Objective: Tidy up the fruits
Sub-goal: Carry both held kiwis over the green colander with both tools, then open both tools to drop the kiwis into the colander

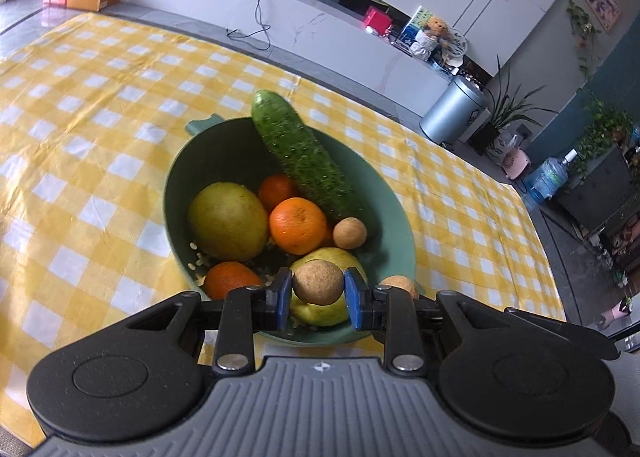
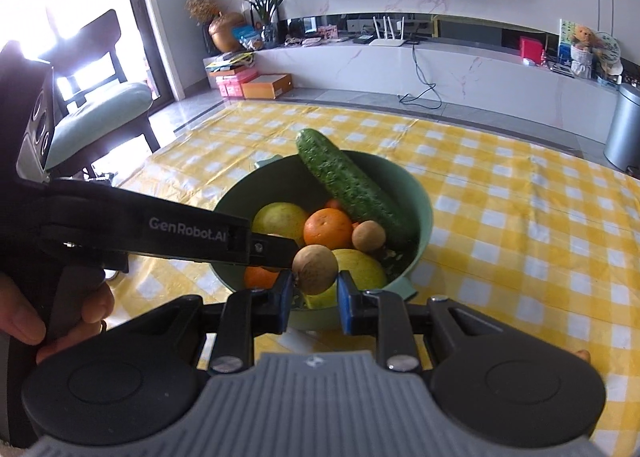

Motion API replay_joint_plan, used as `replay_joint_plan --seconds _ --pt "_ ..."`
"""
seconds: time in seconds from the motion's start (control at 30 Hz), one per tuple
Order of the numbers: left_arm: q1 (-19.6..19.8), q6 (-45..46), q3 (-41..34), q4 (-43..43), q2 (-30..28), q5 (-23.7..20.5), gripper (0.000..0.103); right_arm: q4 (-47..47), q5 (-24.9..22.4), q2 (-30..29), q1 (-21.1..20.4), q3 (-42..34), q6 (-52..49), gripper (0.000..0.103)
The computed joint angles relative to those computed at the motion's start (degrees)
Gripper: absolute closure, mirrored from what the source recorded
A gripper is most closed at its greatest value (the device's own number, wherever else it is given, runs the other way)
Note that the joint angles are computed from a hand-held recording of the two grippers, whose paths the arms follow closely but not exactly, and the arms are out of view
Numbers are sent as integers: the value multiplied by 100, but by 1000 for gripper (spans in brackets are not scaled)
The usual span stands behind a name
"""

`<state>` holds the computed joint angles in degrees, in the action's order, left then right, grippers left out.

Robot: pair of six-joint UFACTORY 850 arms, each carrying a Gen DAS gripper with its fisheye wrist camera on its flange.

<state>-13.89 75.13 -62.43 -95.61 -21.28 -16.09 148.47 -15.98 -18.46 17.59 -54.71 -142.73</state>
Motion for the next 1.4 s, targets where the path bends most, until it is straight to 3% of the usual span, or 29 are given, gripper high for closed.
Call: replay_joint_plan --seconds 0.3,0.53,0.97,1.1,1.4 --pt "118 -873 -183 746 -257 -68 72 -1133 371 -428 105 -515 1053 83" --pt "103 -444 -165 452 -244 5 72 -1754 548 -585 133 -700 1706 83" --pt "132 528 -125 -440 -294 -198 72 -1940 580 -591 98 -732 1898 81" --pt "114 570 -149 -415 -320 -197 72 -1280 517 -495 76 -614 1276 70" --pt "-41 6 -265 353 -354 223 71 694 451 -229 24 -310 -524 66"
